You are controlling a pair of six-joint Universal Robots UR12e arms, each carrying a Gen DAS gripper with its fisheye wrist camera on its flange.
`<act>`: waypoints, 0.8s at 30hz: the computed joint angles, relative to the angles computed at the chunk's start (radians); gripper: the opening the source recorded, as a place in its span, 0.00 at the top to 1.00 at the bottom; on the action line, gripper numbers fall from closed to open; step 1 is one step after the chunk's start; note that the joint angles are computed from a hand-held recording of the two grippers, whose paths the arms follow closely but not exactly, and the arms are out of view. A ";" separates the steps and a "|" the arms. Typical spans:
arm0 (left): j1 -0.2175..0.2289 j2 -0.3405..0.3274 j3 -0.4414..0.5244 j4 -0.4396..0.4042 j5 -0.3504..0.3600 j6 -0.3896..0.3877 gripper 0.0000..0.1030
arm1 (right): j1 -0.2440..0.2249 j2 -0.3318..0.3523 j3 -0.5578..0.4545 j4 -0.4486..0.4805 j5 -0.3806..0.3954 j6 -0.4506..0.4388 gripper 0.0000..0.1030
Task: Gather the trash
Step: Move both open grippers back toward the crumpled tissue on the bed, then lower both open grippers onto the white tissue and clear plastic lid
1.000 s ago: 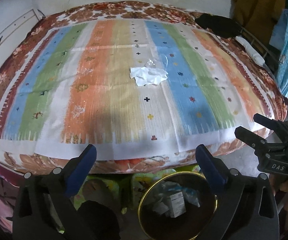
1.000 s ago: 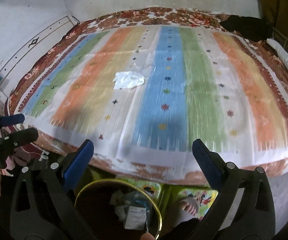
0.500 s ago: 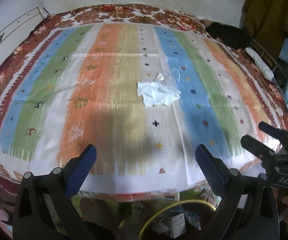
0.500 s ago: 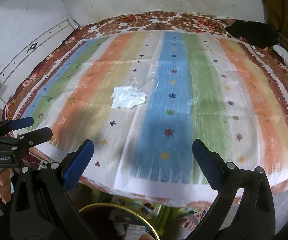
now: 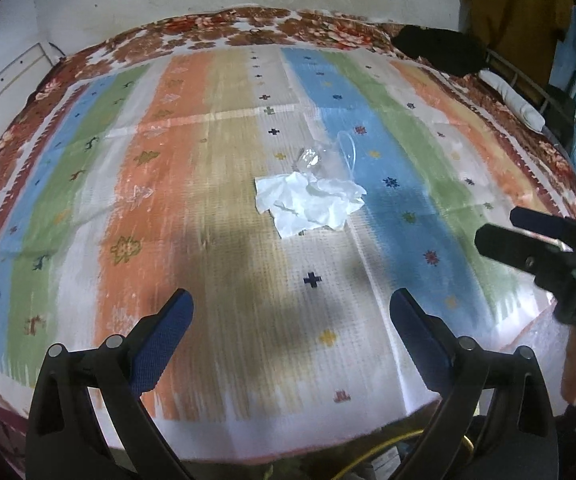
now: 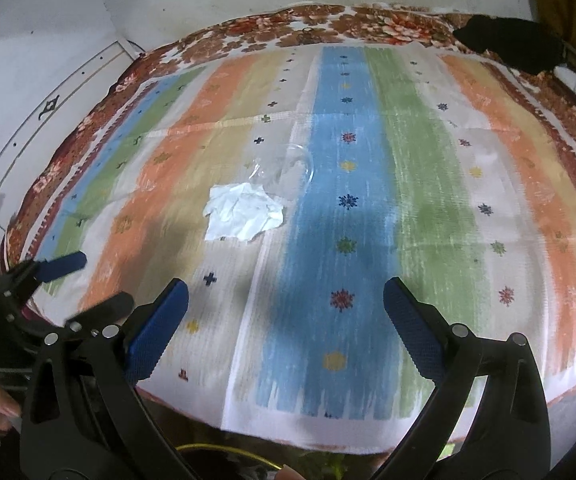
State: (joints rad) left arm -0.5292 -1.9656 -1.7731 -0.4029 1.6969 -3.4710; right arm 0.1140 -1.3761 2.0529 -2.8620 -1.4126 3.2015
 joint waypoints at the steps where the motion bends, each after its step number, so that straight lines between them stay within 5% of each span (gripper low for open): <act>1: 0.002 -0.004 0.003 0.001 0.001 0.002 0.07 | -0.001 0.008 -0.007 -0.002 0.004 0.001 0.11; 11: 0.031 -0.060 0.064 -0.084 -0.019 -0.030 0.08 | -0.017 0.075 -0.078 0.016 0.060 0.052 0.11; 24: 0.048 -0.117 0.118 -0.074 -0.014 -0.014 0.10 | -0.015 0.177 -0.180 0.043 0.081 0.103 0.14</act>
